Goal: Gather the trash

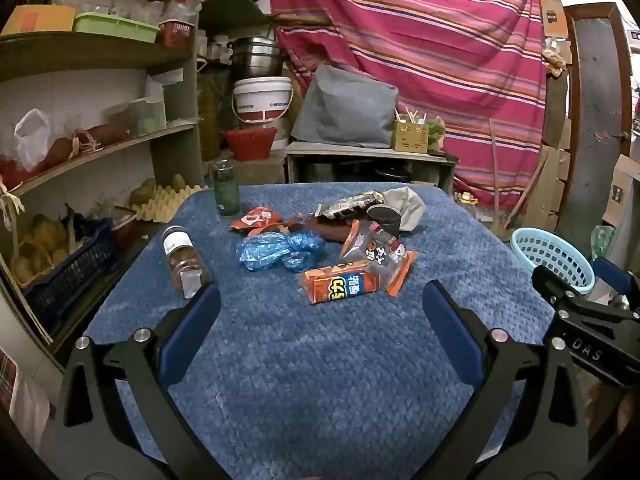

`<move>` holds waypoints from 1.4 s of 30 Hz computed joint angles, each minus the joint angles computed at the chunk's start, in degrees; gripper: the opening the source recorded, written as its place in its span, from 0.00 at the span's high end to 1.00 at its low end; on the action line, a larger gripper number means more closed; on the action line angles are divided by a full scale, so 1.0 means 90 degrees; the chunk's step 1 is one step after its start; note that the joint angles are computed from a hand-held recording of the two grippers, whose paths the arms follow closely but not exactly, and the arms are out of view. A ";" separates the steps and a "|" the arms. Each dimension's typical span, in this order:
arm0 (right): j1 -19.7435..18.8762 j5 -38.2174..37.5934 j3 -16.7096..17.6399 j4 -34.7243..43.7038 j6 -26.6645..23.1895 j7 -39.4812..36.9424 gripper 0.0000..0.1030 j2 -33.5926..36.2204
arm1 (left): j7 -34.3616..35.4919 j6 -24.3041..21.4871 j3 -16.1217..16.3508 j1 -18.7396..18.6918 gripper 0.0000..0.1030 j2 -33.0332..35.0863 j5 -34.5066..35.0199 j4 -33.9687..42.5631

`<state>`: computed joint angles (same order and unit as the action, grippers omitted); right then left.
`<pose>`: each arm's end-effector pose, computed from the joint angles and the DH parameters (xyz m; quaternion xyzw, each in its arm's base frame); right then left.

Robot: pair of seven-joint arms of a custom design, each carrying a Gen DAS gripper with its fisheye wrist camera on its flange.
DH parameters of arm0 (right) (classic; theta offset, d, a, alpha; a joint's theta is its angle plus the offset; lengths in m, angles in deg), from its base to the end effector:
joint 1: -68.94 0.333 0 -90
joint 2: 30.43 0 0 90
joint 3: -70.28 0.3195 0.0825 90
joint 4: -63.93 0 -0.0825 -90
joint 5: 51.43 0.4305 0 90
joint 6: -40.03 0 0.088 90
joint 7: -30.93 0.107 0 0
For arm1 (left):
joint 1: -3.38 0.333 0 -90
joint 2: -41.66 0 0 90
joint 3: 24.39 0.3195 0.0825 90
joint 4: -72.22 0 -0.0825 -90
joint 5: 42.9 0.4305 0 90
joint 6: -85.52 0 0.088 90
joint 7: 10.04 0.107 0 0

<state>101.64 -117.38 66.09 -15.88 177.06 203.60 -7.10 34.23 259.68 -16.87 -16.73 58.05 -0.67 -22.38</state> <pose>0.6787 0.3719 0.5422 -0.5095 0.6704 -0.4292 0.3268 0.6967 -0.2206 0.5504 -0.5526 0.6368 -0.4029 0.3561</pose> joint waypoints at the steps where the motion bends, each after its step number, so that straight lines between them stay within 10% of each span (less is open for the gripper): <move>1: 0.0002 0.0011 0.0004 0.0014 -0.0034 -0.0060 0.04 0.0009 | 0.0032 -0.0009 -0.0028 0.0020 0.05 0.0000 -0.0035 -0.0001; 42: 0.0052 -0.0256 -0.0017 0.0034 0.0028 0.0107 0.04 0.0022 | -0.0050 0.0031 0.0013 -0.0007 0.05 0.0024 -0.0041 0.0053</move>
